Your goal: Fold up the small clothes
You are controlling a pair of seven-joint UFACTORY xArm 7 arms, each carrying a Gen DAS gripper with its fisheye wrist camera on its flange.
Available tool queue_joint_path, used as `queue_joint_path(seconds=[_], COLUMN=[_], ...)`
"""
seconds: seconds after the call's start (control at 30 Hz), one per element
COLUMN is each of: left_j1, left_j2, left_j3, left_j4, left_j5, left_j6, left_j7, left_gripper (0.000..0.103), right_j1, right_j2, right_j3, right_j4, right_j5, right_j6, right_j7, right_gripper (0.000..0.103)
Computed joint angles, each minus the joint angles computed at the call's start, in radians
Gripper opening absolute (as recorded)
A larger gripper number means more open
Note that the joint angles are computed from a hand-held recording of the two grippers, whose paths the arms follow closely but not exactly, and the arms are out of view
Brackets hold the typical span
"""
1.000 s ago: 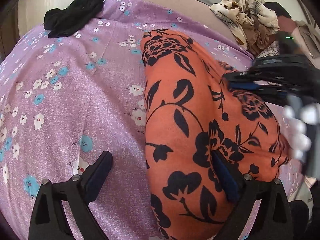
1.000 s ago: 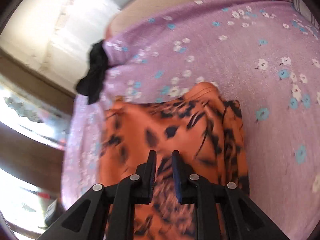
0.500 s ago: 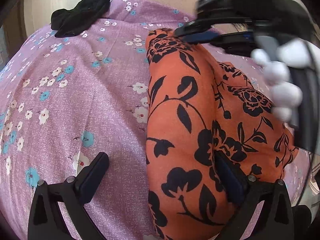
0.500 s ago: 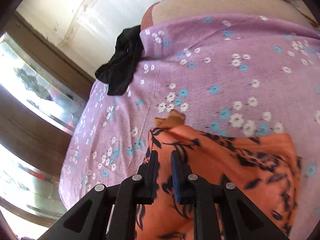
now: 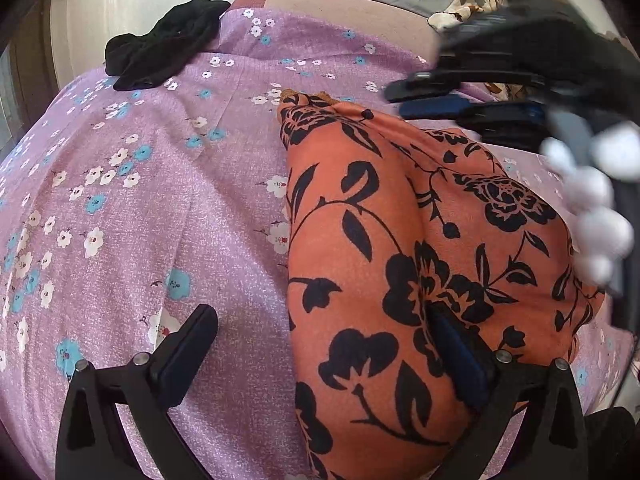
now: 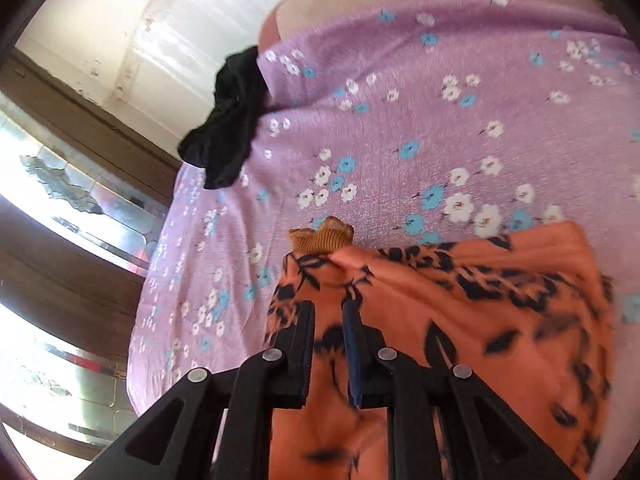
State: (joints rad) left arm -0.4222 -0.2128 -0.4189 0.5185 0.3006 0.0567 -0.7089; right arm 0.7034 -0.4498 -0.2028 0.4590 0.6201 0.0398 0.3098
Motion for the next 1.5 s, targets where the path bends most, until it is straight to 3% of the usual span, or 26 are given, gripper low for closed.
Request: queue_joint_path(seconds=[0.07, 0.13, 0.27, 0.3, 0.37, 0.43, 0.53, 0.7, 0.8, 1.1, 1.33, 1.5], left_j1=[-0.014, -0.014, -0.006, 0.003, 0.024, 0.037, 0.042, 0.025, 0.025, 0.040, -0.028, -0.034], left_j2=[0.002, 0.008, 0.007, 0.012, 0.022, 0.022, 0.024, 0.019, 0.016, -0.003, -0.009, -0.014], left_j3=[0.012, 0.018, 0.008, 0.003, -0.011, -0.021, -0.023, -0.005, -0.005, -0.021, 0.041, 0.040], left_j4=[0.000, 0.001, 0.003, 0.006, 0.013, 0.012, 0.011, 0.005, 0.000, -0.024, -0.043, -0.036], left_j5=[-0.013, -0.016, -0.012, -0.003, 0.022, 0.042, 0.055, 0.042, 0.038, 0.018, -0.056, -0.084], left_j6=[0.000, -0.006, -0.004, -0.007, -0.010, -0.017, -0.023, -0.022, -0.025, -0.041, -0.051, -0.029], left_j7=[0.008, 0.016, 0.009, 0.006, -0.005, -0.018, -0.023, -0.018, -0.016, -0.016, 0.054, 0.074], left_gripper=[0.103, 0.103, 0.103, 0.103, 0.103, 0.103, 0.103, 0.103, 0.103, 0.103, 0.103, 0.103], right_j1=[-0.166, -0.328, -0.383, -0.370, -0.309, -0.296, -0.308, -0.258, -0.264, -0.247, -0.198, -0.189], right_j2=[-0.076, -0.196, -0.414, -0.438, -0.493, -0.542, -0.543, -0.542, -0.567, -0.559, -0.690, -0.697], right_j3=[0.155, 0.314, 0.432, 0.444, 0.461, 0.539, 0.626, 0.500, 0.503, 0.460, 0.501, 0.469], right_j4=[-0.052, -0.107, -0.225, -0.260, -0.371, -0.462, -0.510, -0.526, -0.519, -0.527, -0.571, -0.584], right_j5=[-0.111, -0.194, -0.288, -0.290, -0.257, -0.253, -0.280, -0.322, -0.362, -0.465, -0.539, -0.593], right_j6=[0.065, 0.190, 0.340, 0.328, 0.211, 0.071, -0.028, -0.055, -0.004, -0.017, 0.063, 0.051], right_j7=[0.126, 0.233, 0.402, 0.433, 0.507, 0.607, 0.705, 0.704, 0.731, 0.805, 0.927, 0.965], right_gripper=[0.017, 0.017, 0.017, 0.016, 0.016, 0.016, 0.013, 0.013, 0.013, 0.013, 0.013, 0.013])
